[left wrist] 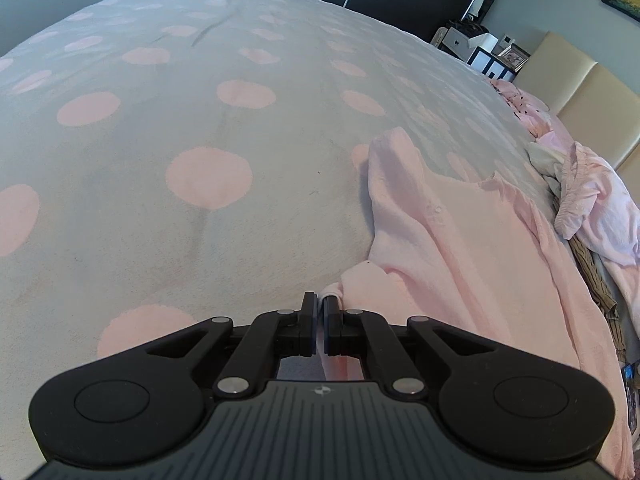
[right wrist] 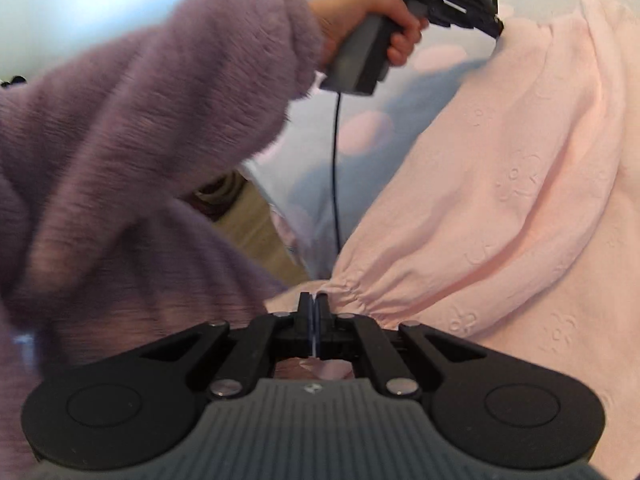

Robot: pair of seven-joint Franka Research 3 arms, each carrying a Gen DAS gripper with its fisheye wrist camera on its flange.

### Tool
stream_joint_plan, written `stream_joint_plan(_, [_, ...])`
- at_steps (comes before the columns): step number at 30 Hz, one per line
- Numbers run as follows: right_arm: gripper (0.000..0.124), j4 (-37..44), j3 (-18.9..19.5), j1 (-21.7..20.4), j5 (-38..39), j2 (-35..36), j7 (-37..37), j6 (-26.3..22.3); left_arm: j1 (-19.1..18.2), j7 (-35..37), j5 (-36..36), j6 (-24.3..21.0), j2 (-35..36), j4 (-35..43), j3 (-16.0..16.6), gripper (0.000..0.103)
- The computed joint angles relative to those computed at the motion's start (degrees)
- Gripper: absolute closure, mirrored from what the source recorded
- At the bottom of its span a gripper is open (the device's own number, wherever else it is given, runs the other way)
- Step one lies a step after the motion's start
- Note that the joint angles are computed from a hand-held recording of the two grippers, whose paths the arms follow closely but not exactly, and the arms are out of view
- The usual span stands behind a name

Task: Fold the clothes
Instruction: 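Grasp the other sleeve cuff with the right gripper while the left gripper pinches the shirt, then open both grippers and release the shirt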

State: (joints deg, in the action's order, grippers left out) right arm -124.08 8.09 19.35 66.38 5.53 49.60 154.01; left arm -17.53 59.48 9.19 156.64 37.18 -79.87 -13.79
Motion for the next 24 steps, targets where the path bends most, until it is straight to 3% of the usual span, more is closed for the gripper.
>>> stream_joint_plan(2, [0.110,0.41,0.05,0.21,-1.24,1.11,0.85,0.63,1.29,0.84,-1.52,1.13,-0.43,-1.24,-1.36,0.099])
stream_joint_plan(3, [0.096,0.14,-0.17,-0.07,-2.18,0.63,1.54,0.02,1.69,0.96,-2.00,1.78,-0.97,-2.08,-1.62,0.093])
stream_joint_plan(5, [0.082,-0.96,-0.63,-0.52,-3.33,-0.90,2.40,-0.03,3.48,2.72,-3.79,2.51,-2.27,-3.87,-3.39,0.087])
stream_joint_plan(7, [0.081,-2.31,-1.67,-1.12,-6.49,-3.05,4.74,0.39,4.88,4.46,-5.61,1.90,-3.66,-5.21,-4.70,0.082])
stream_joint_plan(9, [0.081,-3.17,-2.86,-1.85,-11.82,-4.62,7.81,1.85,4.86,4.42,-5.98,2.55,-5.50,-7.09,-4.03,0.082])
stream_joint_plan(14, [0.082,-2.36,-5.65,-4.79,-30.26,-4.11,20.47,6.66,5.12,4.35,-7.50,5.71,-7.38,-9.82,-4.02,0.062])
stream_joint_plan(17, [0.082,2.08,-7.51,-6.42,-41.67,0.39,28.45,9.37,4.09,5.38,-6.30,3.50,-5.60,-7.02,-3.75,0.060])
stream_joint_plan(22, [0.081,14.59,-8.03,-8.80,-46.73,10.97,30.78,12.01,1.41,5.78,-3.34,-0.59,-2.11,-2.21,-1.86,0.061])
stream_joint_plan(24, [0.071,21.22,-7.56,-9.96,-46.76,15.93,30.62,11.56,0.78,6.10,-2.50,-1.71,-1.14,-0.90,-1.41,0.061])
